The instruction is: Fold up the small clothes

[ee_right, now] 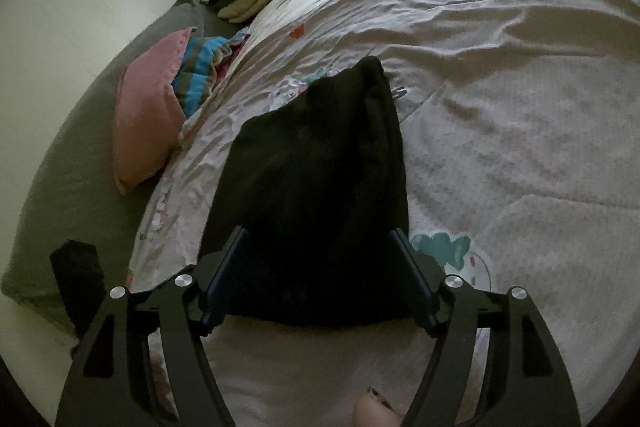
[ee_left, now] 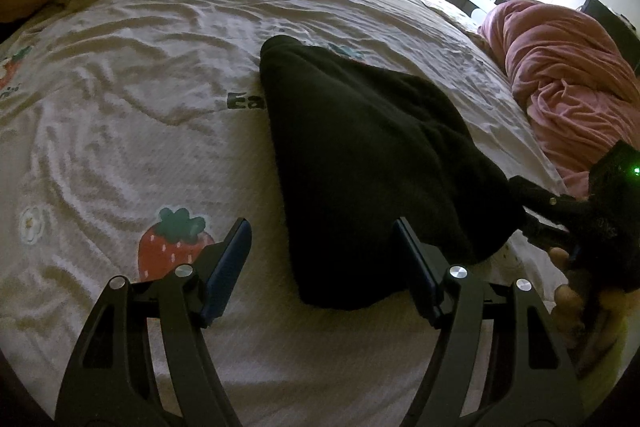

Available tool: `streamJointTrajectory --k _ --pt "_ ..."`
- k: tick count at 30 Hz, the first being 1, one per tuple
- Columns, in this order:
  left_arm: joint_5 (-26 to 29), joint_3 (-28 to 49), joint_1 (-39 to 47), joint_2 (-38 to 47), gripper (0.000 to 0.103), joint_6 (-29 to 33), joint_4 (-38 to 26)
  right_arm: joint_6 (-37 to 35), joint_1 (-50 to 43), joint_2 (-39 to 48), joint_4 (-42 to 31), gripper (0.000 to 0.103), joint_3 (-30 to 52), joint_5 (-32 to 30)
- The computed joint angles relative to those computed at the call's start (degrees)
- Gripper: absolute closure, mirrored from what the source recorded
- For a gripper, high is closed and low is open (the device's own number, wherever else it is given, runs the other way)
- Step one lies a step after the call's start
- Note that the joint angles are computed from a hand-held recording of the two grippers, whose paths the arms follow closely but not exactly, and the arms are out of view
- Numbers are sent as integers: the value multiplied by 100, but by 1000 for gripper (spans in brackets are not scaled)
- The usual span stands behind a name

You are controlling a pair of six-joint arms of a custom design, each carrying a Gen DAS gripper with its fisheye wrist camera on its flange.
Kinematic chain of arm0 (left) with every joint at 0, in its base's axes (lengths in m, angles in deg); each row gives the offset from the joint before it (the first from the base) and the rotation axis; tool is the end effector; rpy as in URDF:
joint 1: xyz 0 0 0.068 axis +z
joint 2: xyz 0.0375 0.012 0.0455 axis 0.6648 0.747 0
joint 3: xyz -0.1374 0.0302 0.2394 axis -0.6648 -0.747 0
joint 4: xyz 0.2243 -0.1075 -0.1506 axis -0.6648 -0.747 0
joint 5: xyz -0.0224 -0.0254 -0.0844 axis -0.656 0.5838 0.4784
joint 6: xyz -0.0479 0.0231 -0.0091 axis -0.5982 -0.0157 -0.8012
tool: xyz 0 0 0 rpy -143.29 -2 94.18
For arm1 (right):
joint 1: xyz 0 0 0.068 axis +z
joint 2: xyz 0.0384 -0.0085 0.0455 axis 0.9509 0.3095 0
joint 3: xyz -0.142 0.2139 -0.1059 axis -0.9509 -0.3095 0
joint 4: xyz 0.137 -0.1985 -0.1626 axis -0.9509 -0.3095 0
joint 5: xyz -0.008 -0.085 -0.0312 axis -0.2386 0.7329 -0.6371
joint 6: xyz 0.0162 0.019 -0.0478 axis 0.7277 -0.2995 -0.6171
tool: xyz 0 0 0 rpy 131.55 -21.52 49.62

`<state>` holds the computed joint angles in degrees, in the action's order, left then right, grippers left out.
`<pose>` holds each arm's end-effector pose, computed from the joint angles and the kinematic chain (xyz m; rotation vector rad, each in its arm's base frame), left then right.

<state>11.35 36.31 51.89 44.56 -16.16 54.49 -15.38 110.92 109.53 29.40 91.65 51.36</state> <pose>0.3449 0.0412 0.0887 0.6440 2.4859 -0.6136 0.2058 0.1547 0.0882 0.6885 2.2181 0.7024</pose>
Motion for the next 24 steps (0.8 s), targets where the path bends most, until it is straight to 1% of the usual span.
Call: streamJointTrajectory --k 1,2,4,5,7,8,10,12,14,15,17,18,20,22,23,24 --pt "16 4 20 5 39 20 -16 -15 45 -74 -7 26 -28 52" --pt "26 12 38 19 39 37 -25 -35 69 -110 -67 24 -16 68" --pt "36 18 64 30 39 58 -50 -150 114 -66 -340 24 141 5" --pt "39 21 75 41 39 70 -54 -196 131 7 -530 27 254 22" --pt "59 20 102 40 39 78 -74 -346 240 280 -1156 83 623 184" --pt "70 26 118 43 39 92 -105 -342 285 368 -1218 83 673 242" --pt "84 1 152 12 39 133 -129 -213 409 383 -1110 84 574 413" --pt "125 -21 209 -14 39 195 -145 -113 435 321 -784 85 351 414" --pt "169 7 265 35 39 237 -203 99 398 479 -358 85 173 306" --pt "189 84 281 124 39 244 -311 181 384 582 -331 83 187 275" --pt "255 170 323 218 39 271 -469 344 504 669 -723 78 364 410" --pt "265 151 342 208 39 317 -485 336 599 610 -925 71 438 518" --pt "242 81 364 143 39 416 -464 358 862 479 -1566 65 680 904" --pt "309 93 413 138 39 451 -523 366 1024 454 -2057 52 890 1167" --pt "353 110 444 133 38 475 -579 381 1111 448 -2260 48 983 1319" --pt "363 94 459 107 37 483 -584 395 1197 442 -2472 38 1077 1481"
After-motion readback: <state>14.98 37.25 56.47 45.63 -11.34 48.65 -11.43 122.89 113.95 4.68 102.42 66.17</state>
